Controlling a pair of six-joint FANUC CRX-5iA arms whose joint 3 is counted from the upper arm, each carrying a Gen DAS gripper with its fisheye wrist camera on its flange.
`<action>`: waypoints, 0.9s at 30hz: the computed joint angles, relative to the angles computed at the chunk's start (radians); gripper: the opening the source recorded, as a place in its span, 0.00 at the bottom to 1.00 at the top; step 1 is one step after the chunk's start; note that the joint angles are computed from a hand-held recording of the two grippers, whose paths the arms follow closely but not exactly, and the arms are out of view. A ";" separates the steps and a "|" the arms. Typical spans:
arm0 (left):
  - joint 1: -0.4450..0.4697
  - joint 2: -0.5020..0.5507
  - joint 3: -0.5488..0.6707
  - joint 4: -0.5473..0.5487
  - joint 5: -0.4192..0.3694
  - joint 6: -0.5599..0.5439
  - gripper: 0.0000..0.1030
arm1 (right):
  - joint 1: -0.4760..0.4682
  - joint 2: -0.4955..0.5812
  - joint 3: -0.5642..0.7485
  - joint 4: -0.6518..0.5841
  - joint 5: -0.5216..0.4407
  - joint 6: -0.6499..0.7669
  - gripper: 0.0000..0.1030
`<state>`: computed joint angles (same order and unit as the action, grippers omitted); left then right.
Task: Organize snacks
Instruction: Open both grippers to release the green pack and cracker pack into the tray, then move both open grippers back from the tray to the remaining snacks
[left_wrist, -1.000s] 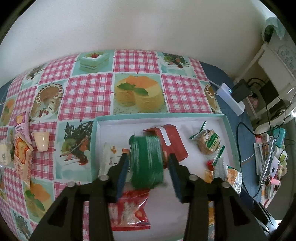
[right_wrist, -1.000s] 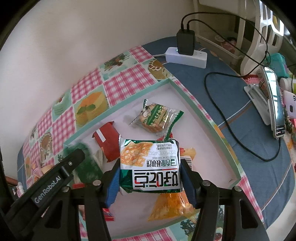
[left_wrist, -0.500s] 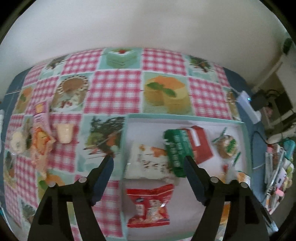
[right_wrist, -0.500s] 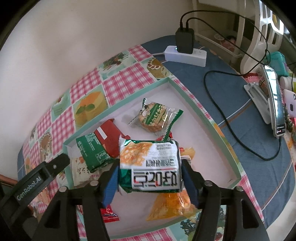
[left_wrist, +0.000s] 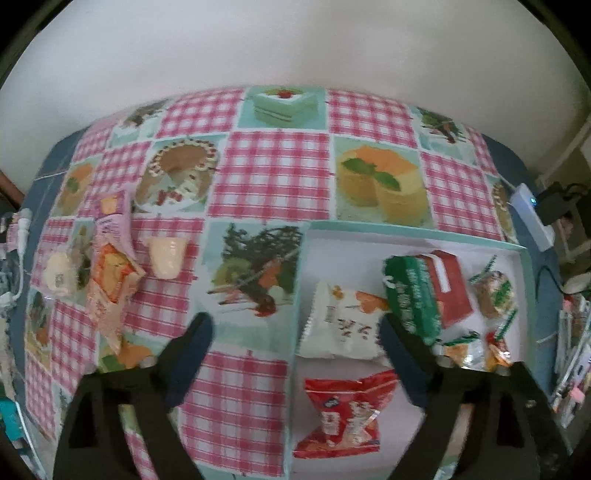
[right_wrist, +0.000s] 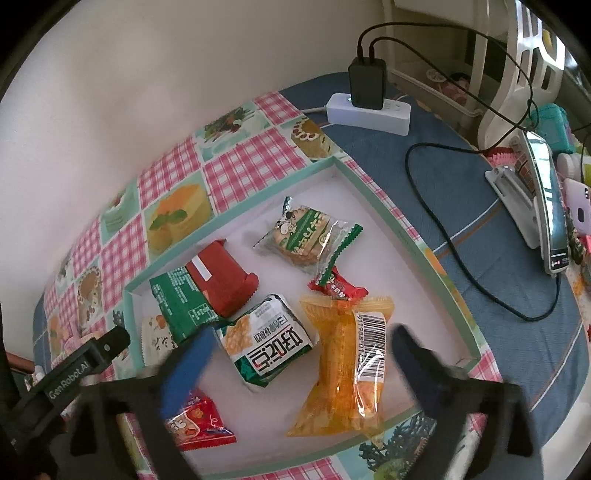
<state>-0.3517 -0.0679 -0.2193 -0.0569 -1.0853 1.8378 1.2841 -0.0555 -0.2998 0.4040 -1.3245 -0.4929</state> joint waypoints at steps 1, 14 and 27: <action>0.000 -0.001 0.000 -0.008 -0.001 0.004 0.97 | 0.003 -0.002 -0.003 0.007 0.000 -0.008 1.00; 0.050 -0.025 -0.034 0.000 -0.023 -0.007 0.97 | 0.004 -0.007 0.001 -0.007 -0.011 -0.026 1.00; 0.167 -0.125 -0.069 0.004 -0.050 -0.043 0.97 | 0.003 0.030 0.047 0.005 -0.016 0.026 1.00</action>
<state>-0.1846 -0.1929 -0.2880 -0.0526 -1.1358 1.7951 1.2870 -0.0253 -0.2525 0.4093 -1.3410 -0.4665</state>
